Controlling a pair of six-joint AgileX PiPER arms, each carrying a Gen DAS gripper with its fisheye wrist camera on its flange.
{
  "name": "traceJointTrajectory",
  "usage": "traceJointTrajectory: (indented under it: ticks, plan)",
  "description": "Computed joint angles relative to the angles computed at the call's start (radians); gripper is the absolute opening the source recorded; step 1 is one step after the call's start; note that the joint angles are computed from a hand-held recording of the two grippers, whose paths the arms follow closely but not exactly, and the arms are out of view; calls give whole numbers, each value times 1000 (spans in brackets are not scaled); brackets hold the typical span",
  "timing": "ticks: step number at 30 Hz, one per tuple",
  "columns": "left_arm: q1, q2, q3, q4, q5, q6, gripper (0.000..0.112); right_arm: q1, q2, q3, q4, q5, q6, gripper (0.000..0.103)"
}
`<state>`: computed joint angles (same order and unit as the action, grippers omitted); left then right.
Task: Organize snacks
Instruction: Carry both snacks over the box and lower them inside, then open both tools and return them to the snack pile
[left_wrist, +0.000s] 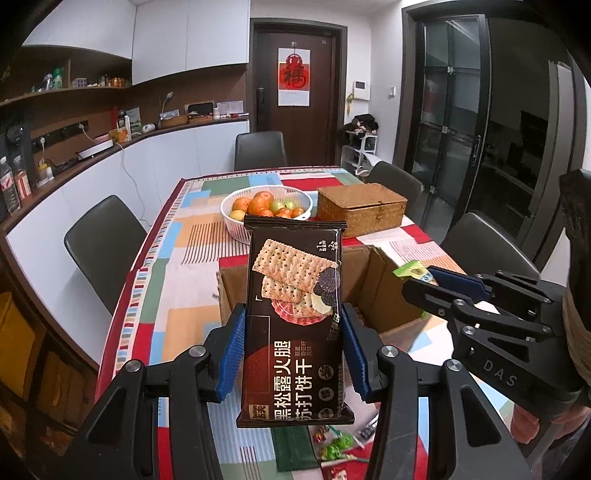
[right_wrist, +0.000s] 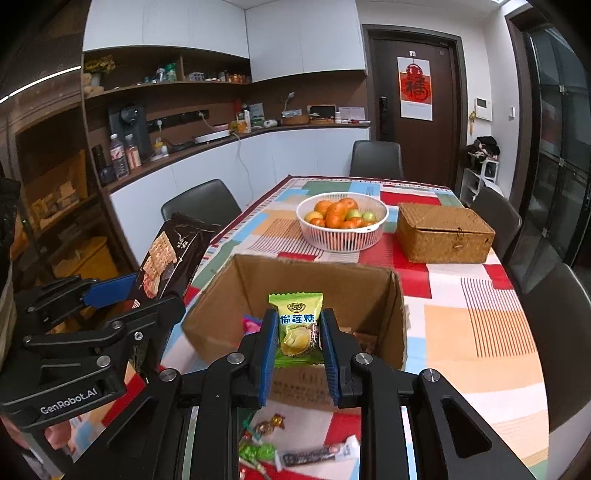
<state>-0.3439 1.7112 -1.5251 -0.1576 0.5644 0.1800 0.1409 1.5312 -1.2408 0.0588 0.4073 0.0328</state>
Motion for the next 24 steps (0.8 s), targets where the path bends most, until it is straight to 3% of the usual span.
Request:
traceJointTrajectory:
  ticks: [11,18,21,22,24]
  plan:
    - [-20,289,-405,123,223,-120,48,-54,168,-203,36,98,-11,24]
    - [-21,430,-599,123,349,-140,49,-72,268,-301,45,156,0,24]
    - [-31,443,-622,174,361,-182,57,-80,300,-339,41,181,7,24]
    - [-32,436,-613,186,352,-187,60,-78,300,-336,24,177,25,26]
    - [-38,393,-543,225,305,-208,65,-82,300,-335,20,181,41,44]
